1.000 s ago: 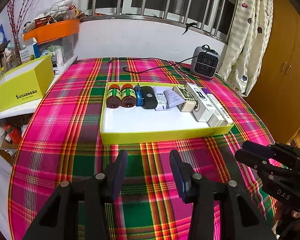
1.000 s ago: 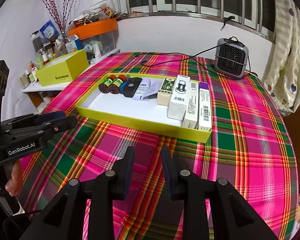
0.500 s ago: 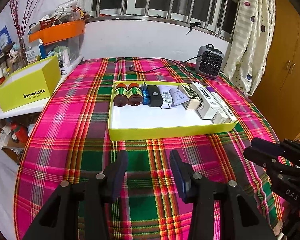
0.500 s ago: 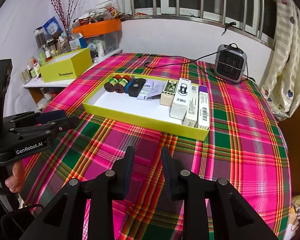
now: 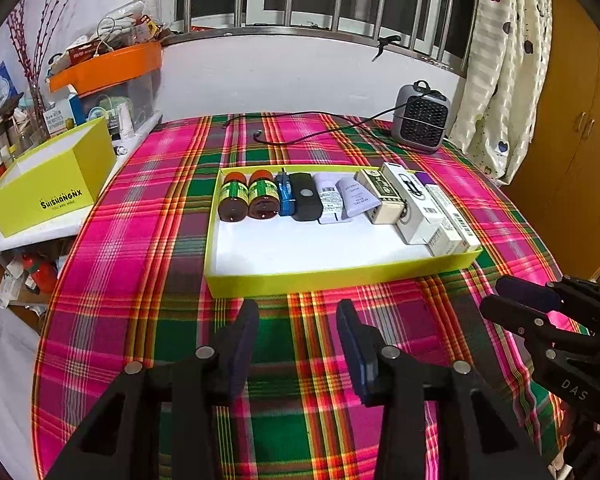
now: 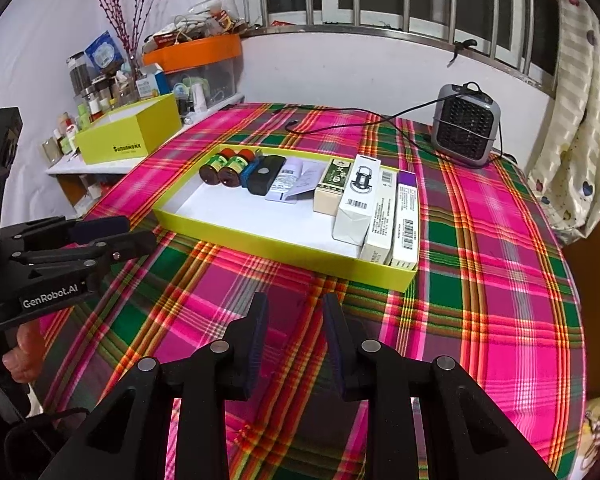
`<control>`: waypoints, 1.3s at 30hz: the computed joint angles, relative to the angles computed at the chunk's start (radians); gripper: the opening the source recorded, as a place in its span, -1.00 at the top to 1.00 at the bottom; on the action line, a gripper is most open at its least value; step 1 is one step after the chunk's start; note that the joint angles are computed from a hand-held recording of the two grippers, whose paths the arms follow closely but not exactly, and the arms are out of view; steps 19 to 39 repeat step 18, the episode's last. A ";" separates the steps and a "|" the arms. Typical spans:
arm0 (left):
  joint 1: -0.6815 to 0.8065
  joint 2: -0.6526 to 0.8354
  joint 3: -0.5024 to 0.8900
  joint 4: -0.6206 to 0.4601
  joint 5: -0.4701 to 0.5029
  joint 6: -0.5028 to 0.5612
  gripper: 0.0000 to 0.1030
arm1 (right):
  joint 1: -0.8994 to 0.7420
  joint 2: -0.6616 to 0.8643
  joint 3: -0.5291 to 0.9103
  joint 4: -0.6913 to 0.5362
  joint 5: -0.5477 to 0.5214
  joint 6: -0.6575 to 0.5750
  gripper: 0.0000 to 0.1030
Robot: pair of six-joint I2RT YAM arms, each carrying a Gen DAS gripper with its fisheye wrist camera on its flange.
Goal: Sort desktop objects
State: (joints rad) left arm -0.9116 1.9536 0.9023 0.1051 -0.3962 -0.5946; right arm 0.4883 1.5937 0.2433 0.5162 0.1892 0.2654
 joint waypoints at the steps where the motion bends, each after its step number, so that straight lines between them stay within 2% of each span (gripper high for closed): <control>1: 0.004 0.006 0.008 -0.004 0.002 0.001 0.26 | -0.014 0.013 0.004 0.008 -0.013 -0.008 0.44; 5: 0.016 0.042 0.052 -0.028 0.014 0.009 0.30 | -0.053 0.059 0.016 0.041 -0.044 -0.031 0.44; 13: 0.029 0.098 0.098 -0.033 0.049 0.020 0.53 | -0.112 0.128 0.043 0.073 -0.086 -0.064 0.43; 39: 0.032 0.102 0.102 -0.029 0.056 0.022 0.54 | -0.129 0.152 0.053 0.082 -0.099 -0.072 0.43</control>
